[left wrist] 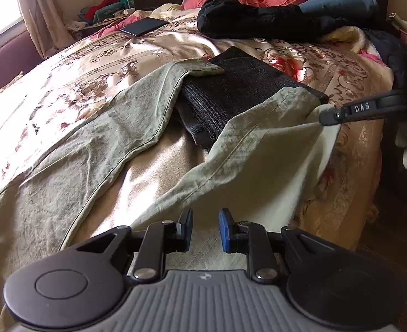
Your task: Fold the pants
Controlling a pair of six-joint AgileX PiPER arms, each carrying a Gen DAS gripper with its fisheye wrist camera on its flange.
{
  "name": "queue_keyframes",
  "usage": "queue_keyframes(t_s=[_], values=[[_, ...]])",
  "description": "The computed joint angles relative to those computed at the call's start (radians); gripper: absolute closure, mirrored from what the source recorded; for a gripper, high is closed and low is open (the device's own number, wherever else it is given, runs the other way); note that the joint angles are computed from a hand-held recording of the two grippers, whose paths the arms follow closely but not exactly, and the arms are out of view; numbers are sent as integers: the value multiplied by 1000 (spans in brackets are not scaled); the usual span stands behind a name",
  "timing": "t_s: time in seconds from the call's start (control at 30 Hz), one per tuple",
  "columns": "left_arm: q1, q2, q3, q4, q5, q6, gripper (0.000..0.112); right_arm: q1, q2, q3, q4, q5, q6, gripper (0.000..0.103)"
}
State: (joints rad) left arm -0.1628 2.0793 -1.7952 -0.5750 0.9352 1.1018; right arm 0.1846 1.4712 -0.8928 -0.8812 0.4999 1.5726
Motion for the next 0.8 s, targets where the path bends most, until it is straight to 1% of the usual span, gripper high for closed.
queue_keyframes(t_s=[0.03, 0.07, 0.1, 0.13, 0.17, 0.23, 0.27, 0.3, 0.37, 0.47, 0.53, 0.63, 0.8], values=[[-2, 0, -2, 0, 3, -7, 77, -9, -8, -1, -12, 7, 12, 99], [-4, -1, -3, 1, 5, -13, 76, -16, -3, -15, 2, 27, -14, 99], [-7, -2, -2, 4, 6, -20, 76, -21, 16, -43, 47, 57, -79, 94], [-8, -4, 0, 6, 5, -22, 76, -13, 42, -80, 91, 106, -146, 88], [-8, -8, 6, 10, 4, -23, 76, 5, 64, -107, 96, 158, -173, 86], [-3, -18, 20, 10, -1, -14, 75, 67, 81, -118, 21, 249, -142, 75], [1, -22, 25, 9, -1, -9, 75, 91, 87, -123, -11, 290, -118, 72], [8, -26, 29, 7, -1, -5, 73, 114, 90, -128, -33, 332, -90, 68], [20, -32, 34, 3, 0, -1, 71, 149, 89, -137, -67, 394, -42, 67], [46, -42, 41, -13, 2, 14, 71, 201, 87, -169, -112, 454, -15, 67], [62, -49, 45, -23, 2, 23, 71, 241, 93, -205, -138, 475, -22, 67], [88, -64, 62, -33, -15, 34, 71, 287, 130, -282, -142, 464, -70, 67], [151, -66, 58, -36, -36, 43, 70, 358, 246, -444, -81, 374, -198, 66]])
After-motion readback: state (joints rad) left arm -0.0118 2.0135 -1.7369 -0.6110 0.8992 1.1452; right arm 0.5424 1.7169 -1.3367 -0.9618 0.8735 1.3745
